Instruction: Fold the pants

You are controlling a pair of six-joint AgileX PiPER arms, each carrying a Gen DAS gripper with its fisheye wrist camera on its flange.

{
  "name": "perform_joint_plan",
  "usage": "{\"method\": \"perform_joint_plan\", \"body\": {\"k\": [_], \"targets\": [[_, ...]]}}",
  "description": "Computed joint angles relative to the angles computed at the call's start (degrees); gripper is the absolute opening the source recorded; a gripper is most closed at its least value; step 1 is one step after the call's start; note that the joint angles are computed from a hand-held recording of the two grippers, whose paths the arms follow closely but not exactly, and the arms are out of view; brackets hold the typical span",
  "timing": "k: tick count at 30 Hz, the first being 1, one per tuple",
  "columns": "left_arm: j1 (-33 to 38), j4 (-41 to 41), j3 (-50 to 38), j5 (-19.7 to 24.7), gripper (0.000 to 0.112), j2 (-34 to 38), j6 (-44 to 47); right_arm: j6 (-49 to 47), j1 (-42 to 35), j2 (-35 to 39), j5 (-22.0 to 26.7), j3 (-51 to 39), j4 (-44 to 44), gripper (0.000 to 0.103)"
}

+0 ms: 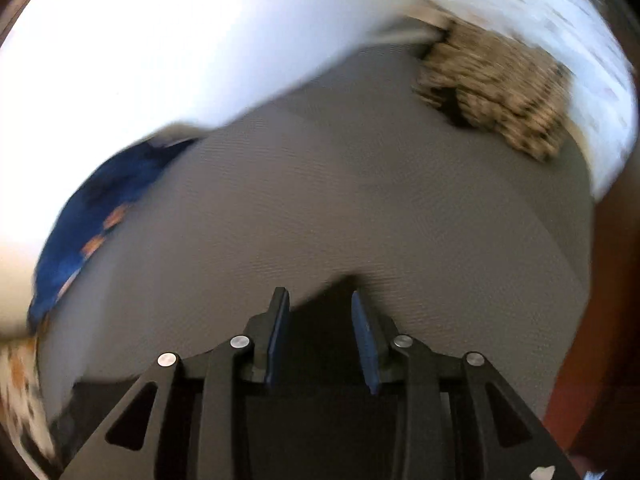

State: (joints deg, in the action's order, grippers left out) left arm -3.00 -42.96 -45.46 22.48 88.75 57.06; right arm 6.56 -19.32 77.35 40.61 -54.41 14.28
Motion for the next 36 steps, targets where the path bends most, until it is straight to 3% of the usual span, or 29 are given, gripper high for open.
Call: {"method": "perform_joint_plan", "body": {"k": [2,5,8,11,20,24,25,26,32,36], "targets": [[1.68,1.30,-1.29,0.24,0.067,-0.08,-0.79,-1.31,7.13,2.02,0.89,-2.77,2.82,0.039],[4.75,4.25,-3.03,1.18,0.067,-0.63,-3.02,-7.37,18.97,11.37,3.01,-10.67,11.21,0.040],[6.56,9.10,-1.74,-3.67,0.067,-1.62,-5.95,-12.13,26.73,21.64,5.74,-19.71,17.72,0.040],[8.02,16.75,-1.29,-6.38,0.067,-1.68,-12.54,-11.67,34.43,32.72,9.10,-32.56,17.23,0.040],[14.85,0.85,-1.68,-2.93,0.067,0.54,4.55,-5.61,41.92,57.26,24.57,-67.32,13.35,0.040],[15.86,-4.68,-2.02,-2.21,0.069,1.80,11.01,-5.37,42.44,62.44,28.85,-75.11,16.84,0.040],[16.04,-5.66,-2.08,-2.00,0.069,2.07,12.03,-5.74,42.48,62.48,28.63,-75.25,17.07,0.036],[16.18,-6.55,-2.08,-1.89,0.069,2.29,12.92,-6.34,42.48,62.08,27.20,-74.46,17.97,0.014],[17.89,-13.99,-1.72,-0.33,0.070,3.25,21.16,-1.95,43.99,62.58,22.01,-73.74,13.09,0.008],[18.41,-13.93,-2.38,0.80,0.070,3.85,21.02,-0.30,44.44,61.87,19.02,-71.65,12.17,0.009]]}}
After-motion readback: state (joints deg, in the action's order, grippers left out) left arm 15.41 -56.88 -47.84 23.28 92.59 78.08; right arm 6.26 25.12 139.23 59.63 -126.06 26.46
